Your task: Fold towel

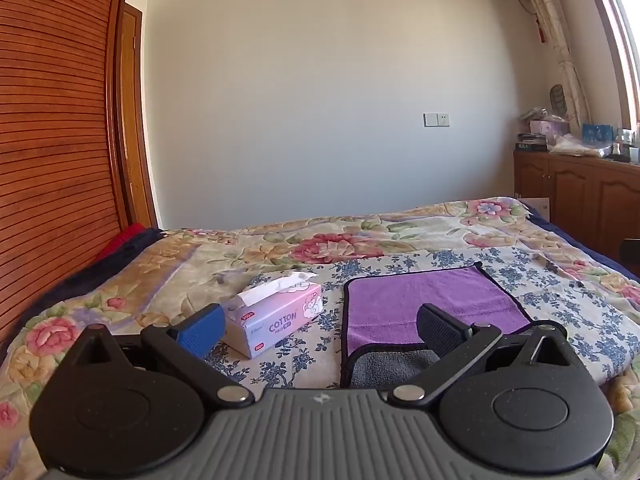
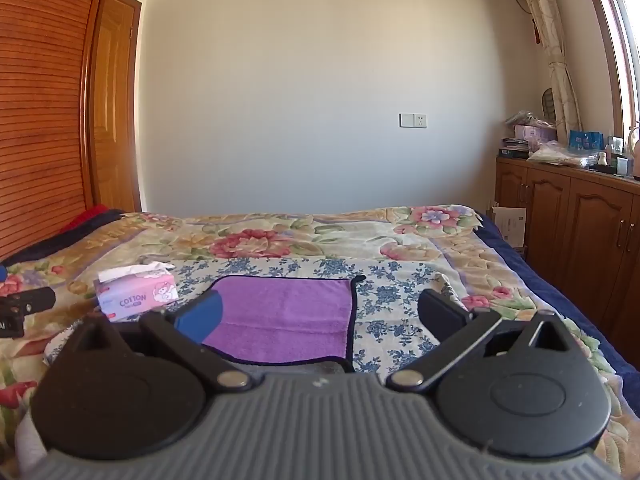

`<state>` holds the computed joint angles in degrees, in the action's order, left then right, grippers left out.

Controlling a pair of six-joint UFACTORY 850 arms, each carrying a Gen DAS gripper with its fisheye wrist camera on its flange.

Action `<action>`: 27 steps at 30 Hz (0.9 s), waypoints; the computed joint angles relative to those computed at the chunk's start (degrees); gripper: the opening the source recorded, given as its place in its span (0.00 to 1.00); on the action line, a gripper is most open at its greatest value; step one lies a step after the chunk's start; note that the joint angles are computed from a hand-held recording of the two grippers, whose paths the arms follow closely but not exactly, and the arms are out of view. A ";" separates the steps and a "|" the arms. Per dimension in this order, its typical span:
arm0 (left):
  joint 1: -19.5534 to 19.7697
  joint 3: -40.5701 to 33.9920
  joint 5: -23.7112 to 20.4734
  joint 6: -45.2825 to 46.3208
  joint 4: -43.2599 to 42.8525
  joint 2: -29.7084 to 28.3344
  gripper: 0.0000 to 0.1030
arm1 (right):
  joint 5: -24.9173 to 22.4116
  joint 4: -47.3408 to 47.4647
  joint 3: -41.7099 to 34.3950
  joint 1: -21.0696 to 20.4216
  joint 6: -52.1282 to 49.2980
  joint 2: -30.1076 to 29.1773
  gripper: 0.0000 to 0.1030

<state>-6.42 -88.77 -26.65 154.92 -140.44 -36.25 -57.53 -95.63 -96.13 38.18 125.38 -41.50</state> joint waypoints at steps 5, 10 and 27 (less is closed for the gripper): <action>-0.03 0.08 0.16 -0.19 0.05 0.12 1.00 | -0.07 -0.03 -0.05 0.02 0.02 -0.05 1.00; 0.00 -0.08 0.32 -0.63 0.53 0.03 1.00 | -0.05 -0.07 -0.06 0.02 0.07 -0.07 1.00; 0.02 -0.09 0.29 -0.92 0.71 0.01 1.00 | -0.02 0.13 -0.32 0.03 -0.10 -0.23 1.00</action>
